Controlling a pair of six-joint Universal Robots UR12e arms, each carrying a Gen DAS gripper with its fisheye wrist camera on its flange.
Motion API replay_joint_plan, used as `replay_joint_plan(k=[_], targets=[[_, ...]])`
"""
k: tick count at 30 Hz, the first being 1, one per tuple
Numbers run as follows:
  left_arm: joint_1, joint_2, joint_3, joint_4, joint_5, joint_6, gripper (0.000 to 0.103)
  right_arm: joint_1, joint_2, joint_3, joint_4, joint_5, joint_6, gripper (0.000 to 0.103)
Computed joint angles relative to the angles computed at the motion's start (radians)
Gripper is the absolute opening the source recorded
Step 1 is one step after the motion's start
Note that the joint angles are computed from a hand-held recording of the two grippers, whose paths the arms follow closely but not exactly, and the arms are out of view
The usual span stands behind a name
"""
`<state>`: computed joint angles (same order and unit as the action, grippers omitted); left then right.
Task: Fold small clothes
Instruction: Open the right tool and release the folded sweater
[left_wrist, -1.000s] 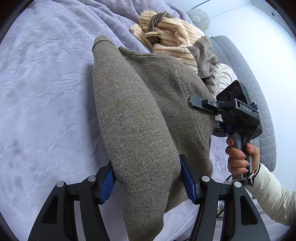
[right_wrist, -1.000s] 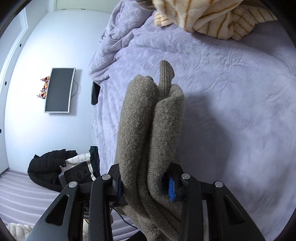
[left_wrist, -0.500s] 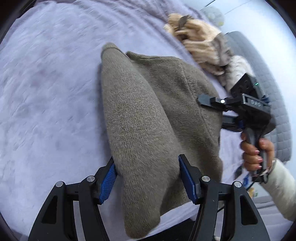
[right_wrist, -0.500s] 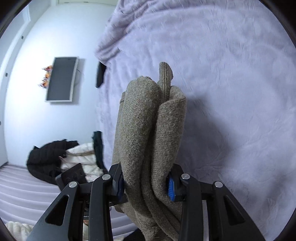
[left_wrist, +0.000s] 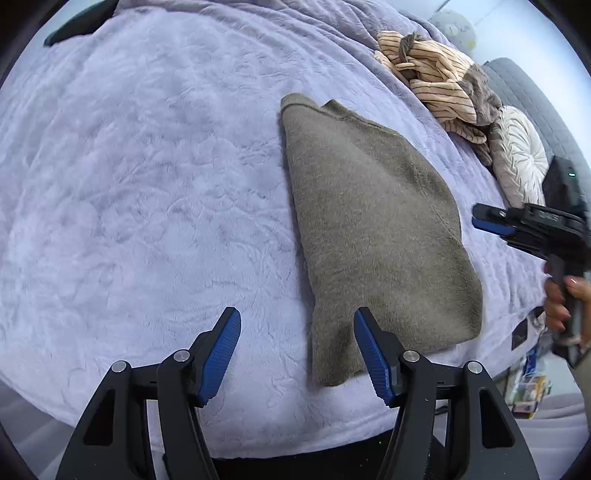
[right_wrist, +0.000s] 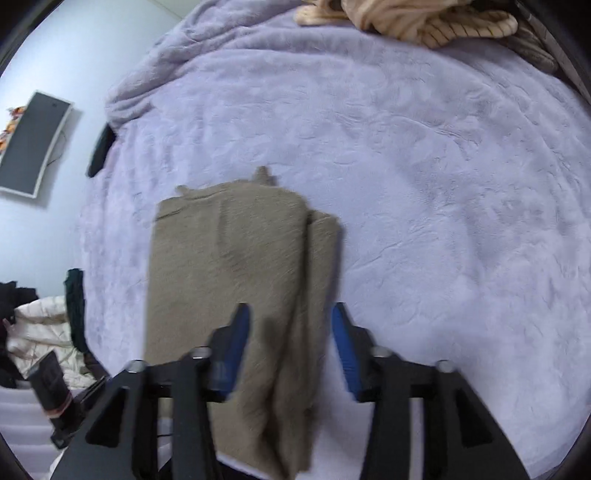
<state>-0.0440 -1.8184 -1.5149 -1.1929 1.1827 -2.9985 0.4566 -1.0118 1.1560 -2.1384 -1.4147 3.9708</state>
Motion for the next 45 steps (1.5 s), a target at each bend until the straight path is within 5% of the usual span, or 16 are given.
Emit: replay_joint_plan(k=[4, 10, 15, 20, 30, 33, 39, 41, 43, 45], targets=[[-0.039, -0.023, 0.027, -0.019, 0.071, 0.032, 0.064, 0.039, 0.011, -0.024, -0.064, 0.065, 0.004, 0.026], [-0.065, -0.025, 0.025, -0.038, 0.108, 0.070, 0.064, 0.079, 0.029, -0.030, 0.086, 0.010, 0.044, 0.021], [-0.069, -0.011, 0.028, -0.056, 0.129, 0.088, 0.064, 0.065, -0.040, 0.119, -0.058, 0.025, 0.202, 0.018], [-0.066, 0.002, 0.038, -0.092, 0.117, 0.097, 0.064, 0.084, -0.039, 0.049, 0.123, -0.083, 0.207, 0.036], [-0.077, 0.032, 0.043, -0.101, 0.111, 0.090, 0.068, 0.104, -0.070, 0.045, 0.114, -0.075, 0.253, 0.052], [-0.084, 0.039, 0.044, -0.098, 0.131, 0.076, 0.089, 0.111, -0.061, 0.017, 0.130, -0.079, 0.237, 0.055], [-0.102, 0.040, 0.053, -0.093, 0.199, 0.044, 0.091, 0.118, -0.042, -0.045, 0.199, -0.102, 0.185, 0.069], [-0.110, 0.035, 0.061, -0.099, 0.224, 0.032, 0.103, 0.121, -0.034, -0.069, 0.231, -0.115, 0.169, 0.072], [-0.114, 0.035, 0.061, -0.086, 0.239, 0.019, 0.102, 0.127, -0.022, -0.100, 0.272, -0.144, 0.148, 0.089], [-0.115, 0.035, 0.064, -0.078, 0.240, 0.009, 0.102, 0.134, -0.014, -0.123, 0.299, -0.178, 0.136, 0.093]])
